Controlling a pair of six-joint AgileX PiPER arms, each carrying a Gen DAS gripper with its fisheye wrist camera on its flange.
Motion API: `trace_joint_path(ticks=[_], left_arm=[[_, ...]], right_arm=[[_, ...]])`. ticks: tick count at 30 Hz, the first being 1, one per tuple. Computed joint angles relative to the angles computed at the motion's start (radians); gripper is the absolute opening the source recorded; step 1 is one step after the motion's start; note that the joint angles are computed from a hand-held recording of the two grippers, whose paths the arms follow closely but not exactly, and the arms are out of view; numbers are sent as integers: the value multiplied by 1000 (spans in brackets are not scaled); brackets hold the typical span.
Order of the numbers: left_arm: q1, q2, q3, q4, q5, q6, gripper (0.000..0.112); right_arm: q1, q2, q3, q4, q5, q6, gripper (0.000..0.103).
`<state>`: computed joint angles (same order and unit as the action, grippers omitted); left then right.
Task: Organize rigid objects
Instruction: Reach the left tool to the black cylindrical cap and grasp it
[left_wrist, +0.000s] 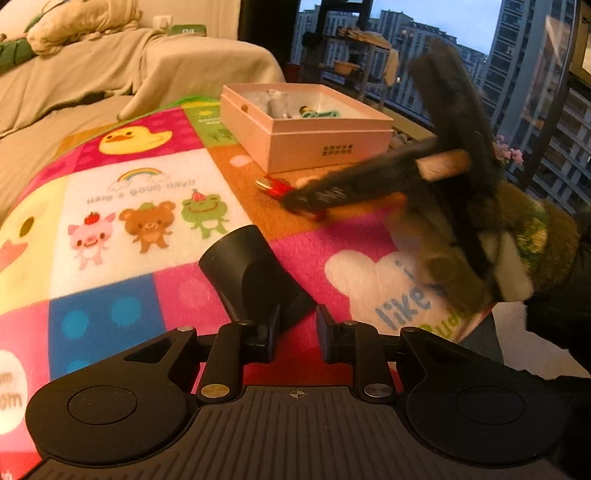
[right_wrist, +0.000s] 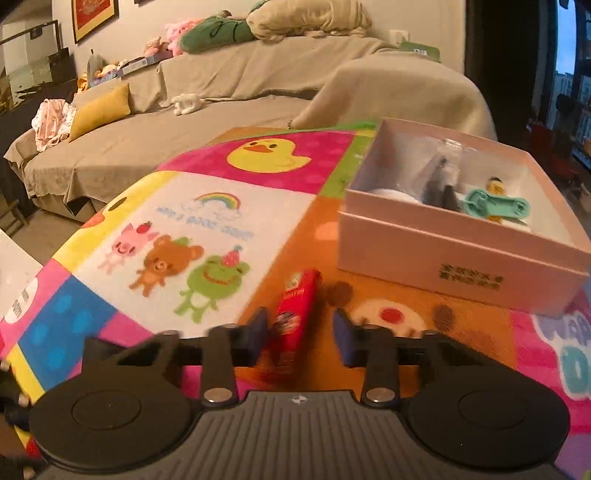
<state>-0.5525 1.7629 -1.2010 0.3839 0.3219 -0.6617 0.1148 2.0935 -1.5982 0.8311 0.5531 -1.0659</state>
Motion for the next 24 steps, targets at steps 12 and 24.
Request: trace_joint_path(ticks=[12,24], left_arm=[[52,139,-153,203,-6,-195,24],[16,177,-203,-57,18,87,70]], right_arm=[[-193,-74,186,233,-120,-287,25],[-219,-45,156,249,-91,-222,82]])
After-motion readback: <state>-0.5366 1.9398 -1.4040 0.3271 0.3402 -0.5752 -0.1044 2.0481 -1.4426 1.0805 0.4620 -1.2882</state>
